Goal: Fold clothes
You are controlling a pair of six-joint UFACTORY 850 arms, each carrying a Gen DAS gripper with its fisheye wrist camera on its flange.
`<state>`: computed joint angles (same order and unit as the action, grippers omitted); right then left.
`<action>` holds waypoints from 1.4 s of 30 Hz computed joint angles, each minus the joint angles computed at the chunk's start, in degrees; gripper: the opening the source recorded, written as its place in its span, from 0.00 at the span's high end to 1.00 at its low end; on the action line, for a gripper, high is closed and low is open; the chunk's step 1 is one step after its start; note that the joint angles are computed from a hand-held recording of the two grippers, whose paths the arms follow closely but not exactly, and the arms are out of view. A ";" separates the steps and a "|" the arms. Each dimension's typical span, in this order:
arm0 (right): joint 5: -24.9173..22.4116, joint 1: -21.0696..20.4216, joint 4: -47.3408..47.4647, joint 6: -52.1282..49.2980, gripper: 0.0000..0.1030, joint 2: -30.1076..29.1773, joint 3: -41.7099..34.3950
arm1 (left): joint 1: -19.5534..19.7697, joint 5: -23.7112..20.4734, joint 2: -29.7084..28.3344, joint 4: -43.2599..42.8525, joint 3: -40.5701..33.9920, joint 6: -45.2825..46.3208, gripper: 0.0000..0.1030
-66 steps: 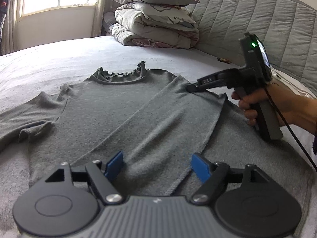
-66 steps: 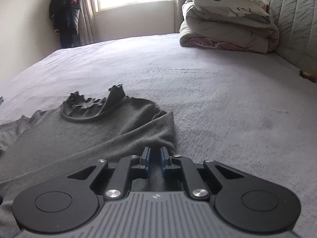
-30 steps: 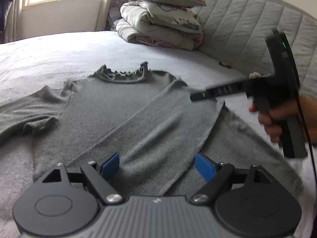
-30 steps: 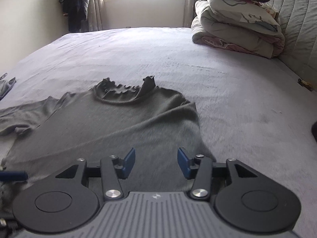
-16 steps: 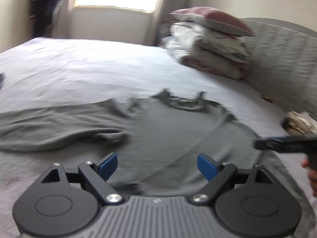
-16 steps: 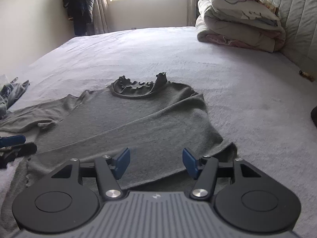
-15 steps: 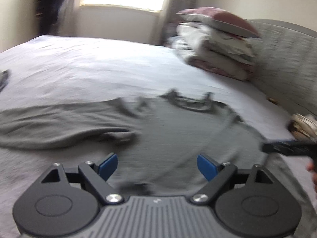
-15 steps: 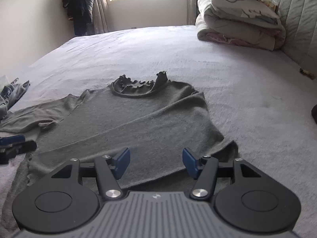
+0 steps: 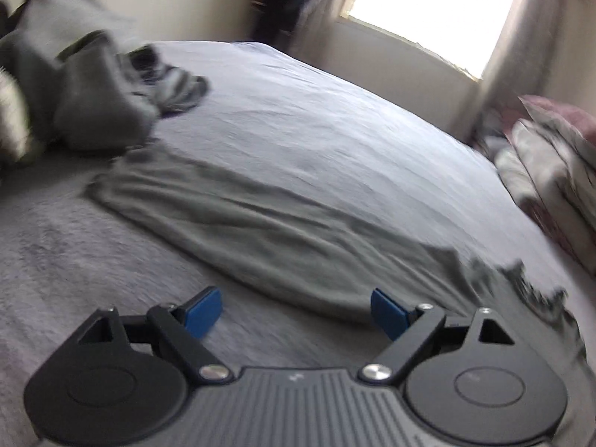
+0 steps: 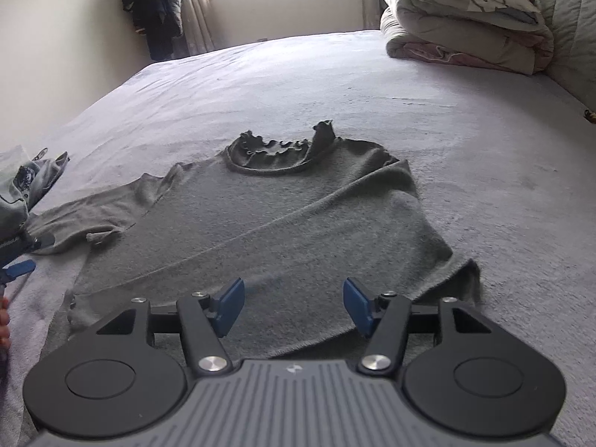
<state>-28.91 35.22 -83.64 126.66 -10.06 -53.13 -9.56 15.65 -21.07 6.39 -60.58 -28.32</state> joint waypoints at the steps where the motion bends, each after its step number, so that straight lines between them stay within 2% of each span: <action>1: 0.42 -0.10 -0.02 -0.36 0.40 -0.04 -0.06 | 0.18 0.68 -0.16 -3.24 -0.02 2.03 0.15; 6: 1.55 -0.25 0.36 -1.47 0.40 0.02 -0.14 | 0.91 2.99 -1.51 -8.37 -1.24 0.55 0.16; 10: 2.06 -0.11 0.37 -1.00 0.40 0.27 0.03 | 1.62 6.24 -2.60 -10.37 -1.62 -4.00 0.23; 12: 1.85 0.16 0.25 -0.75 0.40 0.44 0.14 | 1.84 7.91 -3.21 -13.35 -1.74 -3.97 0.33; 14: 1.61 0.43 0.17 -0.79 0.40 0.53 0.21 | 1.99 8.96 -3.77 -17.02 -1.98 -2.98 0.56; 15: 1.54 0.58 0.41 -1.26 0.40 0.51 0.16 | 2.16 9.17 -3.93 -17.90 -1.99 -3.39 0.62; 17: 1.38 0.86 0.75 -2.08 0.40 0.47 0.05 | 2.59 9.50 -4.06 -17.86 -1.81 -5.78 0.81; 20: 1.26 1.16 0.97 -2.96 0.40 0.43 -0.14 | 2.86 11.03 -3.51 -15.58 -0.94 -9.56 0.88; 22: 1.30 1.31 0.72 -2.73 0.40 0.44 -0.24 | 2.62 12.85 -2.68 -13.86 -0.13 -10.48 0.91; 25: 1.37 1.54 0.29 -2.35 0.40 0.46 -0.39 | 2.33 15.52 -1.13 -6.05 0.85 -15.97 0.94; 35: 0.64 3.03 -0.75 -0.01 0.40 1.56 -0.01 | 0.10 23.56 3.97 15.98 3.69 -28.68 0.94; 42: -0.06 4.20 -1.84 1.82 0.40 2.85 0.84 | -2.19 26.63 5.28 24.31 4.18 -32.21 0.94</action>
<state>-28.97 39.41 -85.47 128.48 -7.21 -52.28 -11.75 42.28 -15.79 30.70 -56.40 -60.53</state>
